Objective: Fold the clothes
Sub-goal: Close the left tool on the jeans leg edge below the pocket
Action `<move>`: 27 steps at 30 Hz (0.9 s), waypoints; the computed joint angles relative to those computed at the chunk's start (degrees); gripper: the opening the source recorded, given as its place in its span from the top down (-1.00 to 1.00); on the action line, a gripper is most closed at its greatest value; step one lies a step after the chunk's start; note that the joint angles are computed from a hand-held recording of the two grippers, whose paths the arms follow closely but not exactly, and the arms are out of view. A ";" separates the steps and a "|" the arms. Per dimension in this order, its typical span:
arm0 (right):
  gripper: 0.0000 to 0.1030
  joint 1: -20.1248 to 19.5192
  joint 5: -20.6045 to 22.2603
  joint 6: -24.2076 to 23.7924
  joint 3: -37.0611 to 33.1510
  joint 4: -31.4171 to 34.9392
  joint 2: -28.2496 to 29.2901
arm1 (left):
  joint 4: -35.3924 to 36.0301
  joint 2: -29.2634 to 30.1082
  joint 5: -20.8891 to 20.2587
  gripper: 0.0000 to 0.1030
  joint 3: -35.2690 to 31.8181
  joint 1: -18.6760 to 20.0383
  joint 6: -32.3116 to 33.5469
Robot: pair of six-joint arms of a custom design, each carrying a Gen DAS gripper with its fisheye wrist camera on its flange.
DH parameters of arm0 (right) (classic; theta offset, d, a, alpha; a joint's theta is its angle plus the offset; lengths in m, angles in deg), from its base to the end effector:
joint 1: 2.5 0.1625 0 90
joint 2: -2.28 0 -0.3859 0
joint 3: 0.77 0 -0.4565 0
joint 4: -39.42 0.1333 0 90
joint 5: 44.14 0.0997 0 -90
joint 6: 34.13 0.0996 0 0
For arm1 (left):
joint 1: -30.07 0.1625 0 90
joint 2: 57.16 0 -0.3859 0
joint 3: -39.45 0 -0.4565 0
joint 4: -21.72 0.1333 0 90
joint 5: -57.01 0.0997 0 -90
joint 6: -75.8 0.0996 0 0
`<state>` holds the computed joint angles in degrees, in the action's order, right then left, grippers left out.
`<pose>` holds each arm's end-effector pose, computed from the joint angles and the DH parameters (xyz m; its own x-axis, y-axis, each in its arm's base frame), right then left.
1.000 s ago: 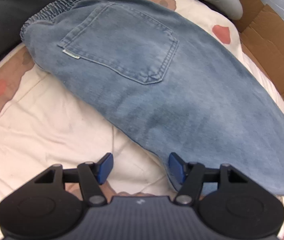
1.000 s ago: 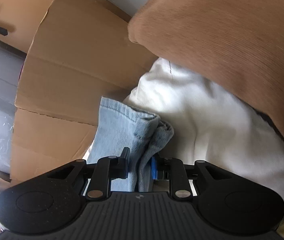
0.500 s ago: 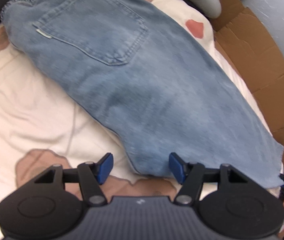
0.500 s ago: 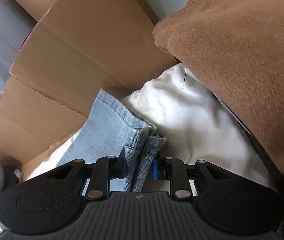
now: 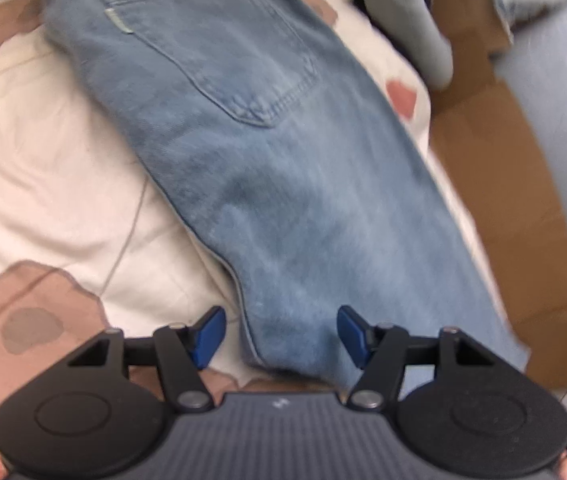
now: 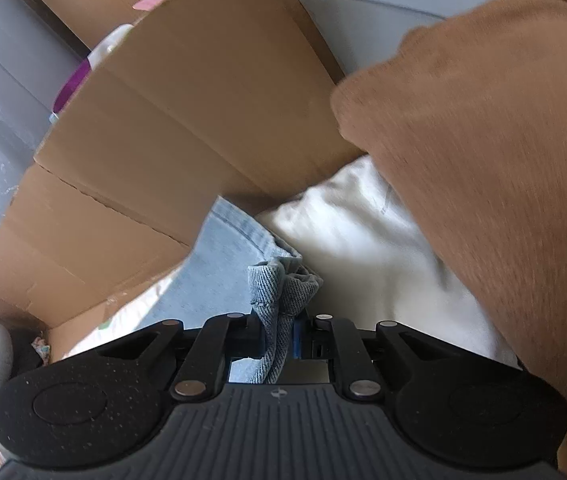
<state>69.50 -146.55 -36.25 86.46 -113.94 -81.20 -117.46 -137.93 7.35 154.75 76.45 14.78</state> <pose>-0.0894 -0.6372 0.5528 -0.8767 0.4600 0.1406 0.1240 0.4985 -0.8580 -0.2388 -0.5372 0.2364 -0.9059 -0.4154 -0.0822 -0.2581 0.6957 -0.6704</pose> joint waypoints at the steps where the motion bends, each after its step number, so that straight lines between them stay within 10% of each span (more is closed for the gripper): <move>1: 0.79 0.26 -0.03 0.00 -0.55 0.35 0.17 | -2.89 -0.14 0.27 -0.24 1.11 0.03 -1.00; 17: 0.79 3.24 0.30 -0.06 -7.32 4.87 2.72 | -31.30 -1.27 -3.54 0.03 10.00 0.17 -3.13; 22: 0.79 3.70 -0.35 0.45 -6.78 5.10 2.20 | -30.17 -1.55 -4.11 0.54 9.94 1.32 -3.35; 27: 0.81 4.05 -0.54 0.67 -6.61 5.78 1.43 | -19.89 -3.79 -2.90 0.66 7.48 0.48 -3.43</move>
